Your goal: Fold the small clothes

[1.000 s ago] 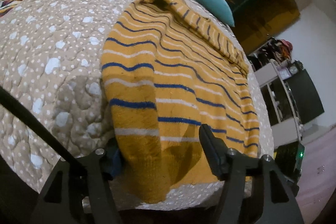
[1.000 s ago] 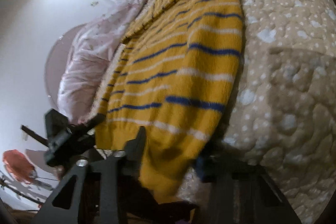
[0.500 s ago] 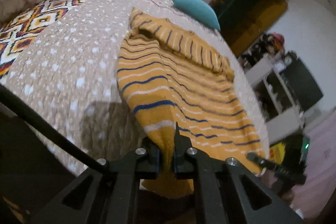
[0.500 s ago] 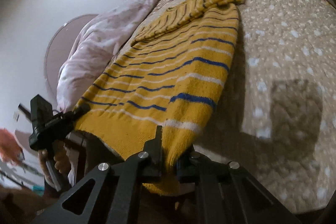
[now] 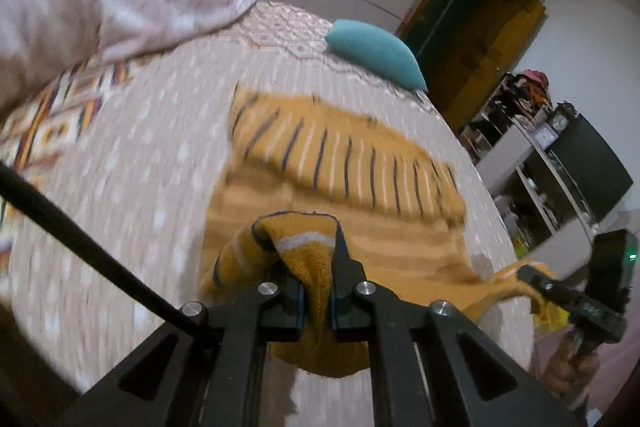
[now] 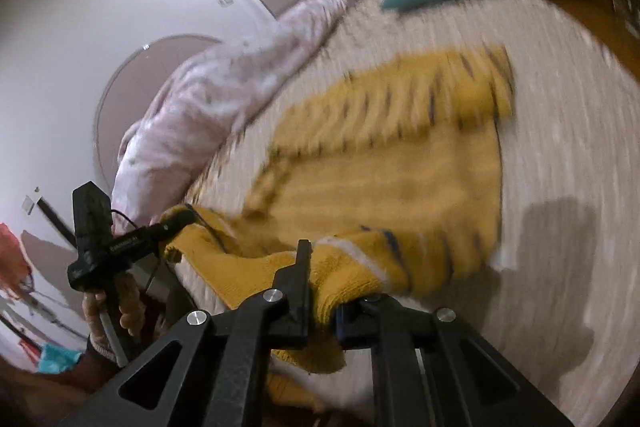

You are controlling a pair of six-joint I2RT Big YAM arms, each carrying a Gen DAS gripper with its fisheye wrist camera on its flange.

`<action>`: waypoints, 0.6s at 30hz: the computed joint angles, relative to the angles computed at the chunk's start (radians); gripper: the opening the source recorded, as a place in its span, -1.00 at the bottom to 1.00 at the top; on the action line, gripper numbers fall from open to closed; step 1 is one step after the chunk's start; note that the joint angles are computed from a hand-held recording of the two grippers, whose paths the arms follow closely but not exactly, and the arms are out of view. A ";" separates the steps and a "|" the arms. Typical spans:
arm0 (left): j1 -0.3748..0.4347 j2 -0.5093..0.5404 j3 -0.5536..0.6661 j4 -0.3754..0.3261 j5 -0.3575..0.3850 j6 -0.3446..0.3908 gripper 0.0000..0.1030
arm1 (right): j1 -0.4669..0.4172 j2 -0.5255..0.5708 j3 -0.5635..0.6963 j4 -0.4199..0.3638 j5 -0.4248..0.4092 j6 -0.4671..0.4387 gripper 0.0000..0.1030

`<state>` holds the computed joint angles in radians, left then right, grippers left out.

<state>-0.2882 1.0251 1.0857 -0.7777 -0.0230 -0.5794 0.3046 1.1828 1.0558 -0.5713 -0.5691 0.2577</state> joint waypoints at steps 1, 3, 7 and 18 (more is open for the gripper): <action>0.028 0.052 0.039 0.009 0.013 0.009 -0.85 | 0.003 0.041 0.045 0.009 0.010 0.008 -0.81; 0.071 0.169 0.125 0.019 0.042 0.013 -0.85 | 0.001 0.145 0.153 0.020 0.041 0.026 -0.81; 0.114 0.375 0.287 -0.022 0.054 0.014 -0.85 | 0.006 0.335 0.340 0.005 0.133 0.051 -0.81; 0.200 0.542 0.418 -0.013 0.276 -0.036 -0.36 | -0.048 0.689 0.693 -0.148 0.054 0.168 -0.53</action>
<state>-0.0880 1.5670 1.5033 -0.7904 0.2531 -0.6154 0.2567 1.8723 1.7484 -0.7197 -0.5156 0.4257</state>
